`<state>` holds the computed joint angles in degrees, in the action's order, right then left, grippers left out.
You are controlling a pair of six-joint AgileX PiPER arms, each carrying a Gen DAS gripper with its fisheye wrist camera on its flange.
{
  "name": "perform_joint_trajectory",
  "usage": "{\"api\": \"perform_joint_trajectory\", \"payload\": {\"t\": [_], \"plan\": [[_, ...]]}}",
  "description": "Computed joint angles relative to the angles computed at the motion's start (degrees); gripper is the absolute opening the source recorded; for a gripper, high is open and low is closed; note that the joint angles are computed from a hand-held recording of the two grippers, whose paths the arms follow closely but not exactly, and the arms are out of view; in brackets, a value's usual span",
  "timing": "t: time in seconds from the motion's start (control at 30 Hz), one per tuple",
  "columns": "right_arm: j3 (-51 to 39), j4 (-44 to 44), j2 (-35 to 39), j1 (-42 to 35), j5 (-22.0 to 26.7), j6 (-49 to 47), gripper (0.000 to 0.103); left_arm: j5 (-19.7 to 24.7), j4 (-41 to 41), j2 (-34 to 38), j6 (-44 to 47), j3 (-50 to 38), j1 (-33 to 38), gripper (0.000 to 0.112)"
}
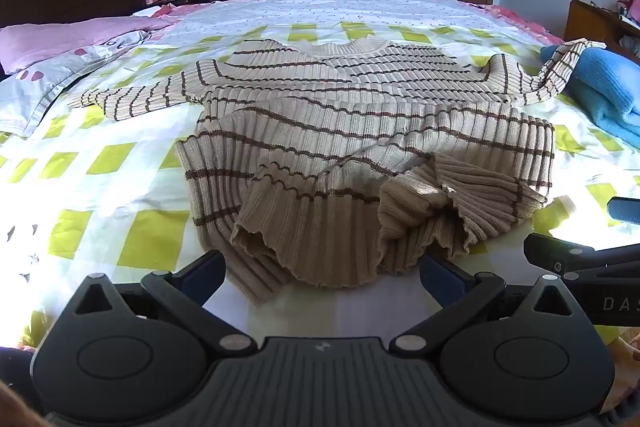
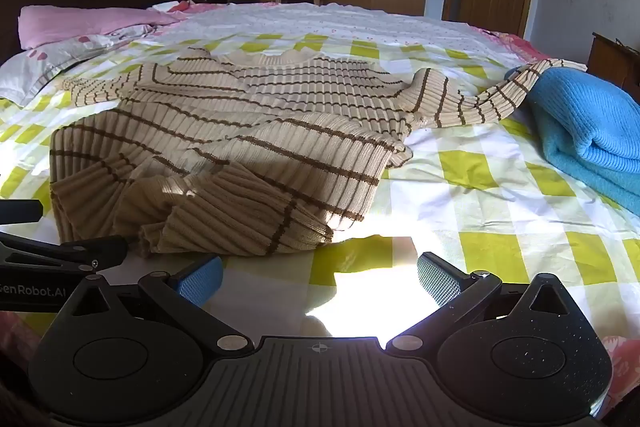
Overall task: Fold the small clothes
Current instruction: 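Move both tools toward the hem of the beige striped sweater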
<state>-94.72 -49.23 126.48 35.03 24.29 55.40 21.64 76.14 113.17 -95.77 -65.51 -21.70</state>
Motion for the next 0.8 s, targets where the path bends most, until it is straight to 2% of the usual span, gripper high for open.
{"api": "perform_joint_trajectory", "payload": {"t": [0.3, 0.67, 0.8], "plan": [[-0.2, 0.7, 0.1, 0.0, 0.2, -0.7, 0.103, -0.6, 1.8, -0.1, -1.6, 0.8, 0.2, 0.103], [-0.1, 0.8, 0.0, -0.1, 0.1, -0.7, 0.103, -0.9, -5.7, 1.3, 6.2, -1.3, 0.2, 0.103], [-1.1, 2.8, 0.2, -0.1, 0.6, -2.4, 0.103, -1.1, -10.7, 1.9, 11.3, -2.3, 0.5, 0.103]]}}
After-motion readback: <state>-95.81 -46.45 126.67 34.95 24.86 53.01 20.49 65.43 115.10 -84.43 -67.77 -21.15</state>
